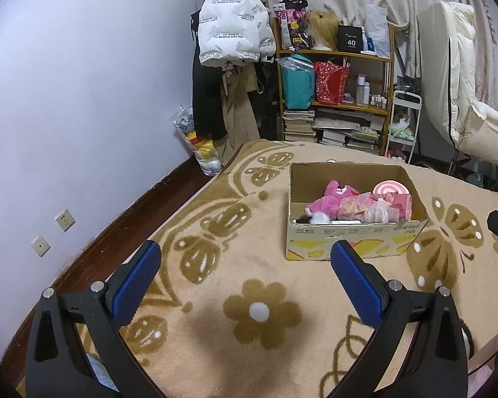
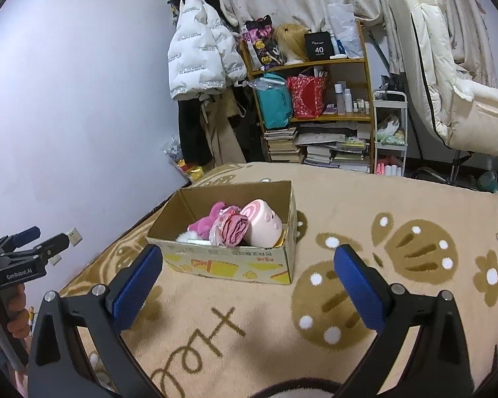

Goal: Organize soft objects

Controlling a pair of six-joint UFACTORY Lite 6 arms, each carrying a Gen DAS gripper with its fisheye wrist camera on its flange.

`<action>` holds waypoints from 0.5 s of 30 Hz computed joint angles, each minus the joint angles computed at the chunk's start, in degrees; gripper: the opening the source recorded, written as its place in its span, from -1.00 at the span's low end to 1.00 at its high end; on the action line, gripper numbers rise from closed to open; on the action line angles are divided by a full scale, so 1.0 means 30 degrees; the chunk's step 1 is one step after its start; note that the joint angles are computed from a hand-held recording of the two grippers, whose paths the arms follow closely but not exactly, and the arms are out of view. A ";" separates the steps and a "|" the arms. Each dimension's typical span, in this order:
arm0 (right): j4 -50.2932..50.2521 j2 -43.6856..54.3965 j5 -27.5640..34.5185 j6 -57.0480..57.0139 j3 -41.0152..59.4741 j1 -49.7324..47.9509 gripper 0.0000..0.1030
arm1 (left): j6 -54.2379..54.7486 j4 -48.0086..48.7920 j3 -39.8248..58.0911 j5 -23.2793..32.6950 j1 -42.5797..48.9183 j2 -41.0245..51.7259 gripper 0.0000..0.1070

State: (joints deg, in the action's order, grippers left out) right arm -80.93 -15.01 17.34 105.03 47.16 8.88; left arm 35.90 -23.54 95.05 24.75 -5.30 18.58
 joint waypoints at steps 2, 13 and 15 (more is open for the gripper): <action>-0.0380 0.0060 0.0353 0.0255 0.0042 0.0265 1.00 | 0.0103 -0.0190 0.0109 0.0157 0.0033 0.0083 0.89; 0.0268 0.0455 0.0397 -0.0512 0.0270 0.0468 1.00 | -0.1597 0.1374 -0.0292 -0.0577 -0.0414 -0.0030 0.89; 0.0228 0.0527 0.0292 -0.0383 0.0230 0.0398 1.00 | -0.0672 0.0408 -0.0115 -0.0207 -0.0262 0.0085 0.89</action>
State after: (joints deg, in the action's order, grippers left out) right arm -80.25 -13.43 18.21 103.88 47.85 10.08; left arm 33.88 -22.32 94.70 24.12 -6.09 18.83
